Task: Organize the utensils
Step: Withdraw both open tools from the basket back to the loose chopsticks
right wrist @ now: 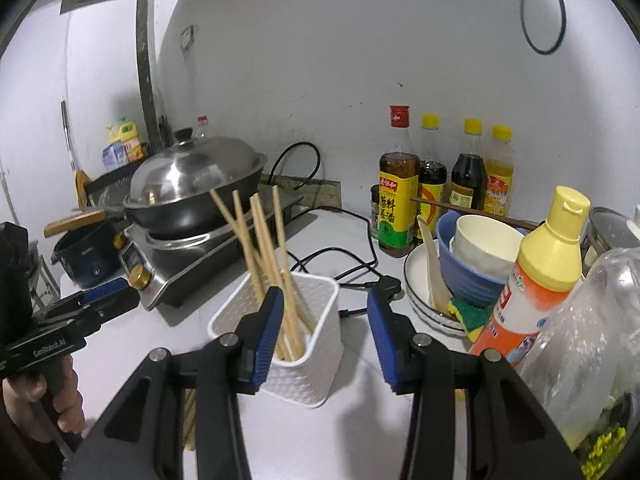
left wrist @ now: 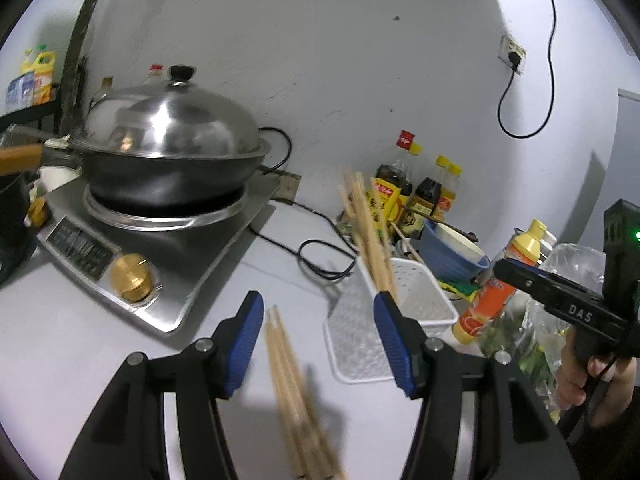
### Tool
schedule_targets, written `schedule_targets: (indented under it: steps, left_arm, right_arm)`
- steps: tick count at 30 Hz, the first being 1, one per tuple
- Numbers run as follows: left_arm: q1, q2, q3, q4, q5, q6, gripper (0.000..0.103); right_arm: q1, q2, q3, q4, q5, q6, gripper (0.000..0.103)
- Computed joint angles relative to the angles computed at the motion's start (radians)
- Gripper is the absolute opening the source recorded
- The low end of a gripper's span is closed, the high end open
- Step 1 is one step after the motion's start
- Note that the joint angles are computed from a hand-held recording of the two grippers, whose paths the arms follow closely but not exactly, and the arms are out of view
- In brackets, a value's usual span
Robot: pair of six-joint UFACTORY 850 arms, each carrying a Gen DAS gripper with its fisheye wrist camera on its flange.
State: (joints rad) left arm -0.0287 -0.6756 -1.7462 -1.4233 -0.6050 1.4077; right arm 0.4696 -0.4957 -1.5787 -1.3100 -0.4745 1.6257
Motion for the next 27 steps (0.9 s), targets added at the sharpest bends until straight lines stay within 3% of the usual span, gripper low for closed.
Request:
schedule_targets:
  steps: [7, 16, 20, 27]
  left_arm:
    - [0.062, -0.041, -0.022, 0.083, -0.05, -0.08, 0.057]
    - [0.114, -0.078, -0.033, 0.131, -0.067, -0.126, 0.057]
    - [0.132, -0.096, -0.043, 0.156, -0.076, -0.154, 0.057]
    - [0.153, -0.121, -0.063, 0.185, -0.11, -0.195, 0.057]
  right_arm:
    - [0.05, -0.071, -0.089, 0.159, -0.069, -0.166, 0.041]
    - [0.083, -0.226, -0.246, 0.372, -0.07, -0.329, 0.041]
    - [0.086, -0.316, -0.348, 0.524, -0.097, -0.483, 0.026]
    - [0.081, -0.443, -0.493, 0.718, -0.142, -0.67, 0.014]
